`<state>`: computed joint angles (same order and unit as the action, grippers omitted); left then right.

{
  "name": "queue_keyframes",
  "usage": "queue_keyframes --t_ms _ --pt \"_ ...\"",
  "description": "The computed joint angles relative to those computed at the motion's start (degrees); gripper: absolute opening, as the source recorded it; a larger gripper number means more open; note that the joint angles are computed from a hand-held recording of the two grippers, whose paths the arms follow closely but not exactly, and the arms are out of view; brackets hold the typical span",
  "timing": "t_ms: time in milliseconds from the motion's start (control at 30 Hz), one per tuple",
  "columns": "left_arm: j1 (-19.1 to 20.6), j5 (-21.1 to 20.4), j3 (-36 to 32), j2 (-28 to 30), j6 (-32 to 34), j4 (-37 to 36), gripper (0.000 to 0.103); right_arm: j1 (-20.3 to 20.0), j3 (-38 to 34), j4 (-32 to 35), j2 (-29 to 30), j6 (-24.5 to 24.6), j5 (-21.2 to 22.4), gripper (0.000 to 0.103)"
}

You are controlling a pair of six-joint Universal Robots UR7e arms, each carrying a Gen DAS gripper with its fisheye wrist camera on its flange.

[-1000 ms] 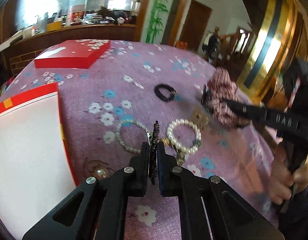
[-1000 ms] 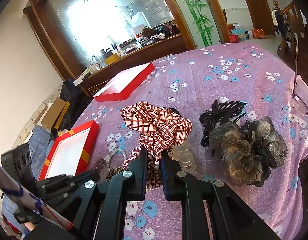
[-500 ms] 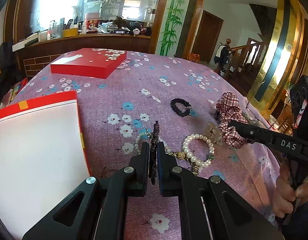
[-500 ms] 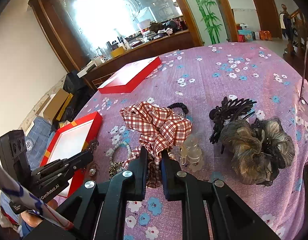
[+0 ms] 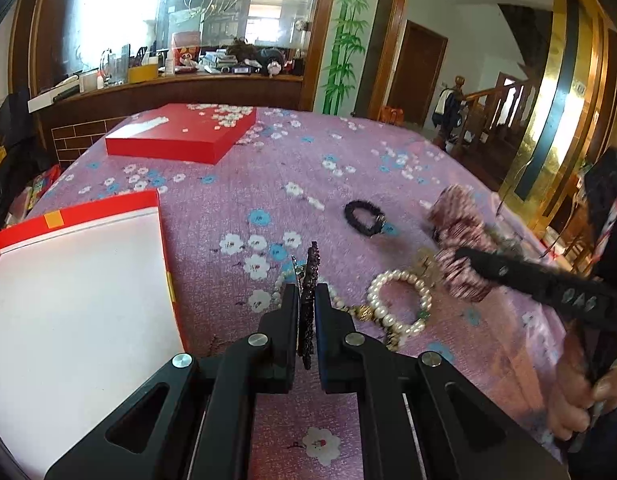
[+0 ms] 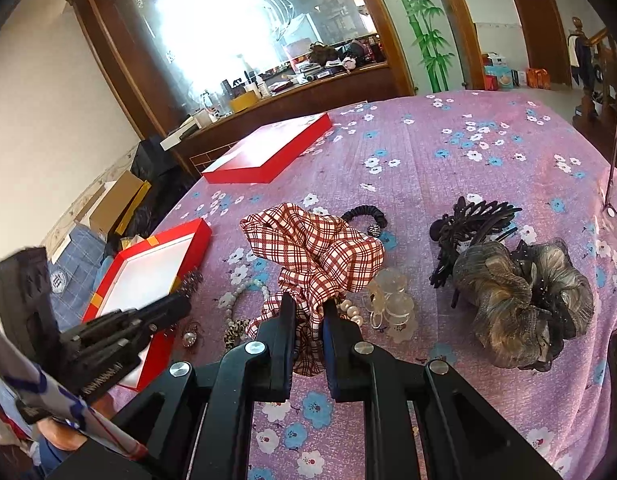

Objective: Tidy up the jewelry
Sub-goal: 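Lift and carry both held items toward the red tray, then open the right tool to drop the scrunchie in the tray while the left tool releases the clip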

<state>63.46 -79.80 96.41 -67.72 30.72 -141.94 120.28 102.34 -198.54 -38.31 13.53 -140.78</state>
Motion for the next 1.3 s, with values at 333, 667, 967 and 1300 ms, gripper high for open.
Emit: queue_keyframes --t_ms 333,667,967,1300 --pt "2.49 0.88 -7.15 -0.97 -2.24 3.72 0.007 0.59 -4.86 10.75 2.04 6.0 3.22 0.014" --pt "9.09 7.23 -23.99 5.57 -2.94 9.74 0.008 2.88 -29.95 31.97 13.39 2.79 7.64 0.014" --pt "12.34 11.15 -39.87 14.25 -7.66 20.88 0.008 0.78 -56.72 50.05 27.18 2.31 10.64 0.014" --pt "12.03 13.13 -46.81 18.88 -10.12 26.16 0.008 -1.67 -77.33 64.19 37.56 4.08 10.32 0.014"
